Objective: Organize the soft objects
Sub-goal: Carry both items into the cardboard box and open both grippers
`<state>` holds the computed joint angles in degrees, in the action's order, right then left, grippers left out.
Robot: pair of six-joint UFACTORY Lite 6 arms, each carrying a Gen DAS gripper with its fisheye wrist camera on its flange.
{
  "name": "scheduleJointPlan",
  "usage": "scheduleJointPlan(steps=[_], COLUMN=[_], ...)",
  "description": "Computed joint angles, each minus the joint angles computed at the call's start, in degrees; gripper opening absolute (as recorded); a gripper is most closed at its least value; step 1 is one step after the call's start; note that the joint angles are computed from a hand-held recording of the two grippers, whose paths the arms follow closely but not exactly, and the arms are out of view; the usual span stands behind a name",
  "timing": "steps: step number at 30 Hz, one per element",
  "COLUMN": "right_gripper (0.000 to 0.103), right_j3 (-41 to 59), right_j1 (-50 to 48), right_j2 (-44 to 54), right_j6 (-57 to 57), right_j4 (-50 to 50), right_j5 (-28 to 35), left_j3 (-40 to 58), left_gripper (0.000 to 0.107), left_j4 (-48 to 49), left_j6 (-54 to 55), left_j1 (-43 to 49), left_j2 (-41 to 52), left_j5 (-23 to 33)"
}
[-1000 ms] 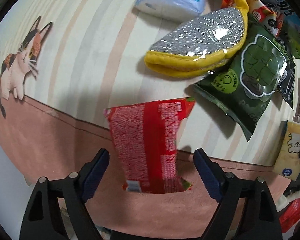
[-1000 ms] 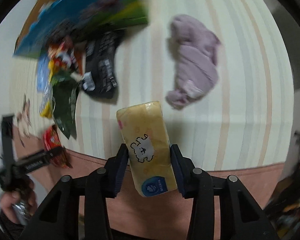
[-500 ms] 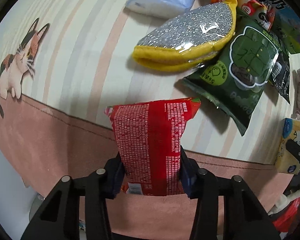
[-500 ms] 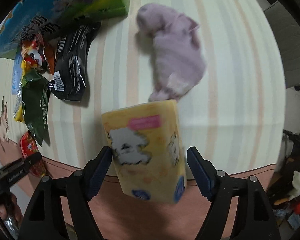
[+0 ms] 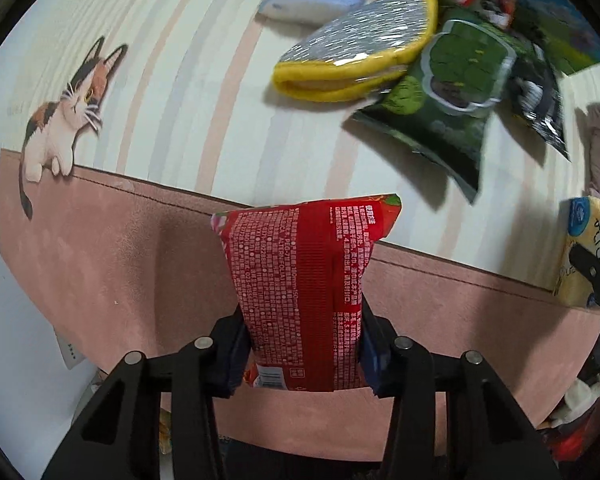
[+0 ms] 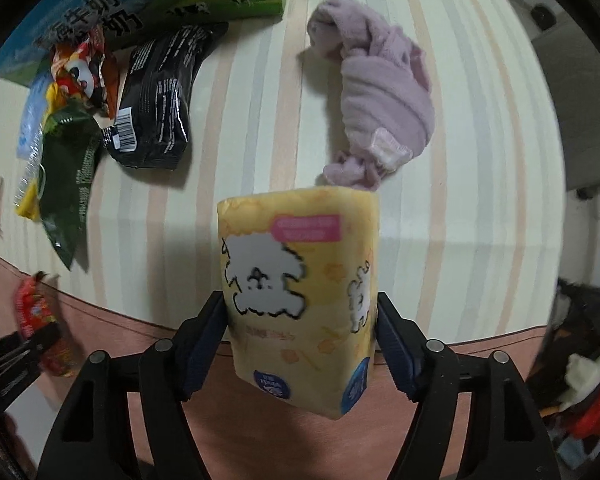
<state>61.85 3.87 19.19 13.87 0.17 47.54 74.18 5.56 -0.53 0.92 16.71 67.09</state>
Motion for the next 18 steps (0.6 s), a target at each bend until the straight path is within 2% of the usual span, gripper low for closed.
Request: scheduleJointPlan(steps=[3, 4, 6, 9, 11, 14, 18], right_gripper=[0.076, 0.076, 0.076, 0.066, 0.065, 0.065, 0.065], right_j3=[-1.9, -1.8, -3.8, -3.8, -3.0, 0.3, 3.3], right_j1=[3.9, 3.1, -0.3, -2.9, -5.1, -10.7, -15.2], right_j2=[-0.9, -1.4, -3.4, -3.1, -2.2, -2.1, -7.8], right_j6=[7.6, 7.4, 2.1, -3.4, -6.7, -14.4, -18.3], right_j4=[-7.2, -6.7, -1.0, 1.8, 4.0, 11.6, 16.3], right_j5=[-1.7, -1.5, -2.8, -2.8, -2.7, 1.9, 9.6], left_j3=[0.7, 1.1, 2.2, 4.4, 8.3, 15.6, 31.7], left_gripper=[0.042, 0.042, 0.042, 0.042, 0.042, 0.042, 0.042], left_j4=[-0.5, -0.6, -0.8, -1.6, -2.3, -3.0, -5.2], left_j6=[-2.4, -2.8, -3.8, -5.0, -5.2, -5.4, -5.8], left_j1=[-3.7, -4.6, -6.2, -8.3, -9.3, -10.7, -13.2], left_j2=[0.6, 0.1, 0.0, -1.1, -0.5, -0.1, 4.8], left_j5=[-0.4, 0.1, 1.0, 3.6, 6.0, 10.1, 17.8])
